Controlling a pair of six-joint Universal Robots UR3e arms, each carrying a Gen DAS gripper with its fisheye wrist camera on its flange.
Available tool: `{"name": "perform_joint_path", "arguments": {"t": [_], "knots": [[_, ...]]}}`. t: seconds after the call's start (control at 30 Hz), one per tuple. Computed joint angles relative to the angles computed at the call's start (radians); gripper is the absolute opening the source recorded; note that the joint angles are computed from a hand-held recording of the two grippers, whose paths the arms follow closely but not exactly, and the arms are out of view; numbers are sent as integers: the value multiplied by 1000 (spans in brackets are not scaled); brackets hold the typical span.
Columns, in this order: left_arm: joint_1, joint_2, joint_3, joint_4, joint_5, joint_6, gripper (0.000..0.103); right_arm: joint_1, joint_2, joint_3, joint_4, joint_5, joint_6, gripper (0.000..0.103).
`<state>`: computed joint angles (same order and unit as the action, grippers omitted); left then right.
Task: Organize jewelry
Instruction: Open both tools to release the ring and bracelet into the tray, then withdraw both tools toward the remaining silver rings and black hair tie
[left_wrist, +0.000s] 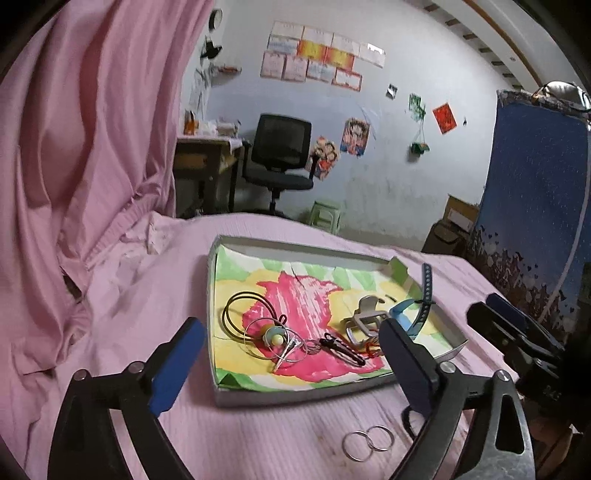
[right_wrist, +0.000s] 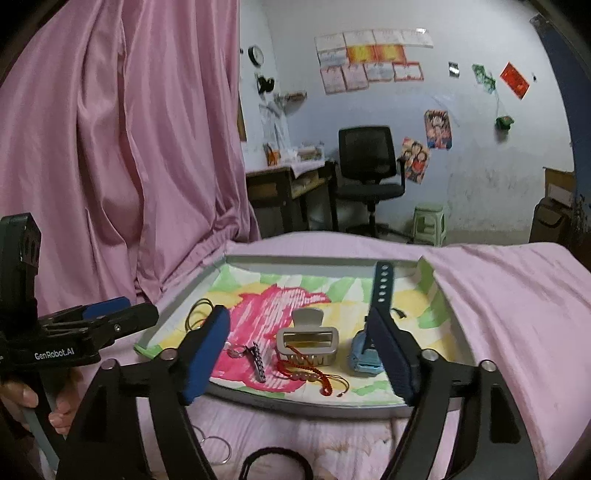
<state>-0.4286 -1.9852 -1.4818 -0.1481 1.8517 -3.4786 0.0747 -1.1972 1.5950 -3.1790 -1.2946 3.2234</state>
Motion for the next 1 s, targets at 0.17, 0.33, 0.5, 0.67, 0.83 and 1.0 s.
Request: {"name": "perform_joint_path", "arguments": {"t": [0.17,0.33,0.5,0.67,0.83,1.0], "knots": [[-58,27,-65,86,70,-9,99,-40,-105,169,-144,29,7,95],[-133,27,-107,171,154,21,100,-78,-191,309,-263,41,17,101],[-195,10,-120,207,213,64,100,-114,-262,421,-328,48,16,101],[-231,-5,-113,213,242,84,100,-126,-297,483,-361,40,7,101],[-255,-5,-120,209,267,81,100,-151,-336,537,-389,58,2,101],[-270,-10,-113,188,297,76,100,-168,-343,568,-419,74,7,101]]}}
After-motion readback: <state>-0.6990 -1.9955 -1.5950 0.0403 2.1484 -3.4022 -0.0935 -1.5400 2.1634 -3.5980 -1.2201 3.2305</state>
